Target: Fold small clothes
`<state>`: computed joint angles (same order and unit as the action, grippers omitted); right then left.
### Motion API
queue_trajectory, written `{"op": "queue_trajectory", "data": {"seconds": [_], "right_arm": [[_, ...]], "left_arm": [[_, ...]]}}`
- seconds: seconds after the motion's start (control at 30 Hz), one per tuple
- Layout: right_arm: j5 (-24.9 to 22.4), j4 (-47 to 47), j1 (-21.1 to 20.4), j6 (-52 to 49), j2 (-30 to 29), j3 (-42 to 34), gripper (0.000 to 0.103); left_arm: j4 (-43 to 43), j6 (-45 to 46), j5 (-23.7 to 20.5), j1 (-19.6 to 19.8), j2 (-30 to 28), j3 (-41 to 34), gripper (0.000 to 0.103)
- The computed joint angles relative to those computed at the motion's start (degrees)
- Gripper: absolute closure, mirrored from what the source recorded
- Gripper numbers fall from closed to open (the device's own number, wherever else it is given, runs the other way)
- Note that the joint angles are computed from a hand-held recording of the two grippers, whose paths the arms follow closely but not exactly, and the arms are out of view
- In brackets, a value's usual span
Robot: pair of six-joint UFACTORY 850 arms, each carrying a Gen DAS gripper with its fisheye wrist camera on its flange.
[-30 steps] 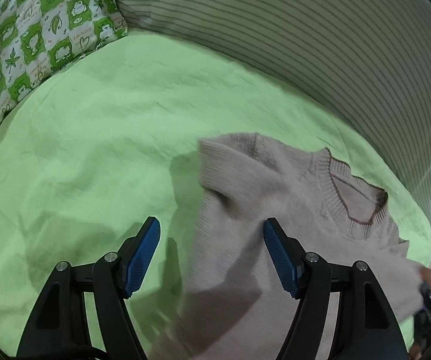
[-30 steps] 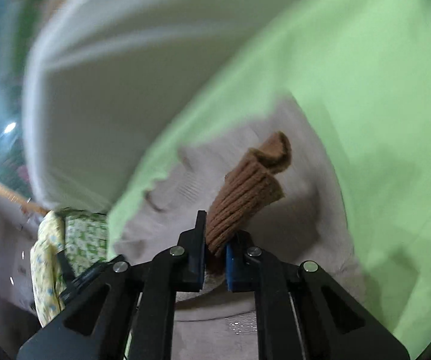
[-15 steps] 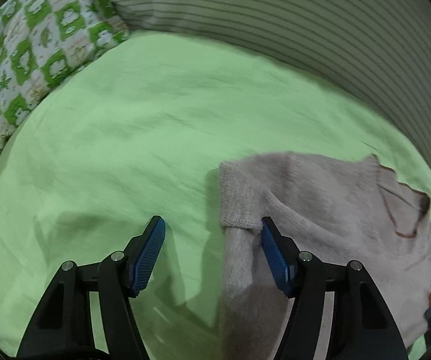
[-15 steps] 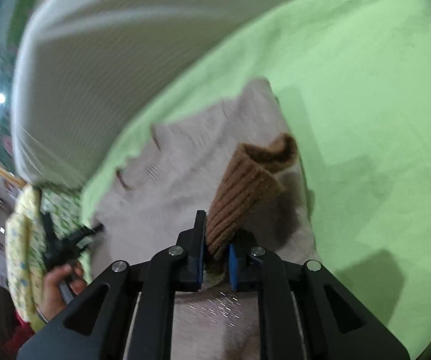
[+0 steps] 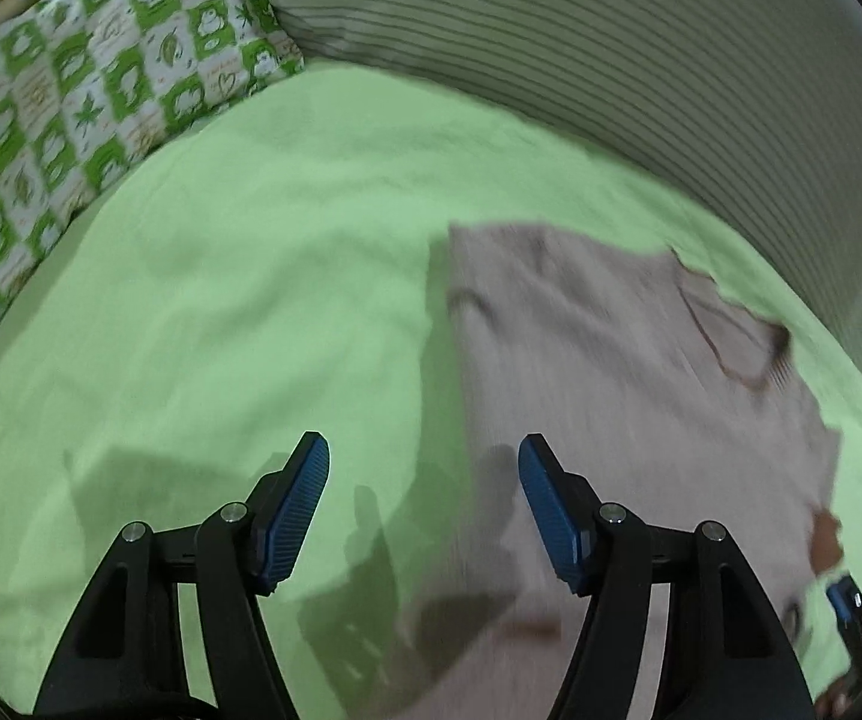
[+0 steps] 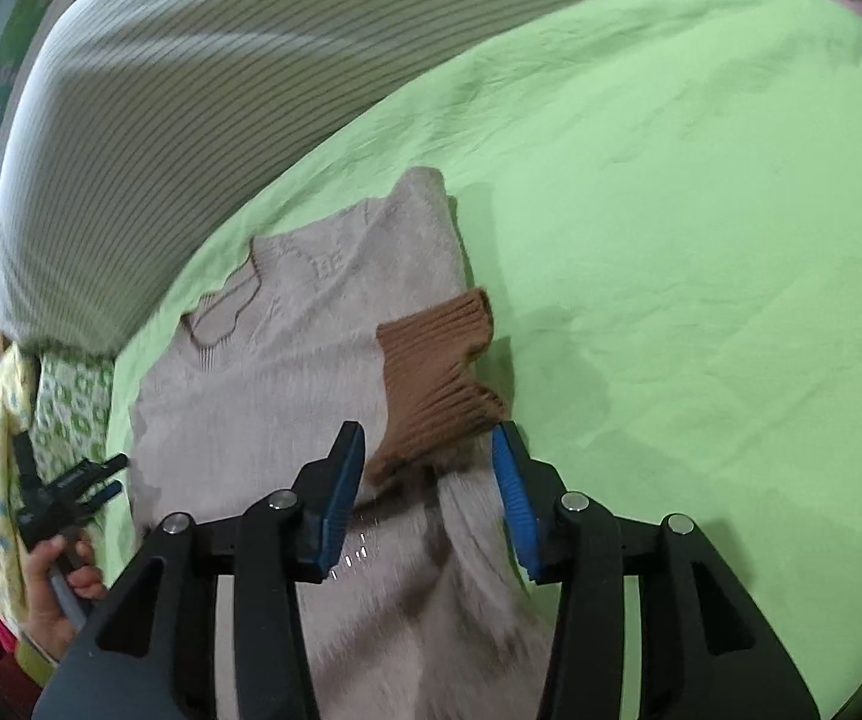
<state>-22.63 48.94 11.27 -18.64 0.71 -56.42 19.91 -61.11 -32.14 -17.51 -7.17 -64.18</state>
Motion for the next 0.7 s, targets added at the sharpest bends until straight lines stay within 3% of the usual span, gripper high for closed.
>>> {"op": "queue_trajectory", "data": {"seconds": [0.1,0.27,0.43,0.53,0.6,0.7], "right_arm": [[-1.2,-3.8,0.7,0.7,1.8,1.5,0.055],[-2.3,-8.7,1.6,2.7,6.2,5.7,0.055],[-2.3,-19.7,2.8,13.7,10.6,10.3,0.055],[-3.7,-20.1,2.9,14.3,13.2,12.9,0.055],[-5.3,-19.4,2.8,13.9,14.6,14.3,0.055],[-7.9,-19.2,3.1,13.0,17.9,16.8,0.054]], "left_arm": [[-2.9,2.3,-0.2,-1.8,5.5,5.0,0.029],[-1.0,-0.1,-5.9,-8.2,11.5,10.7,0.026],[1.6,-2.9,-11.5,-13.4,14.6,15.4,0.026],[4.6,-6.3,-15.5,-16.0,15.1,17.4,0.028],[2.1,-6.4,-15.6,-15.4,16.2,19.0,0.034],[-5.2,-4.7,-11.3,-14.0,21.8,22.8,0.032]]}}
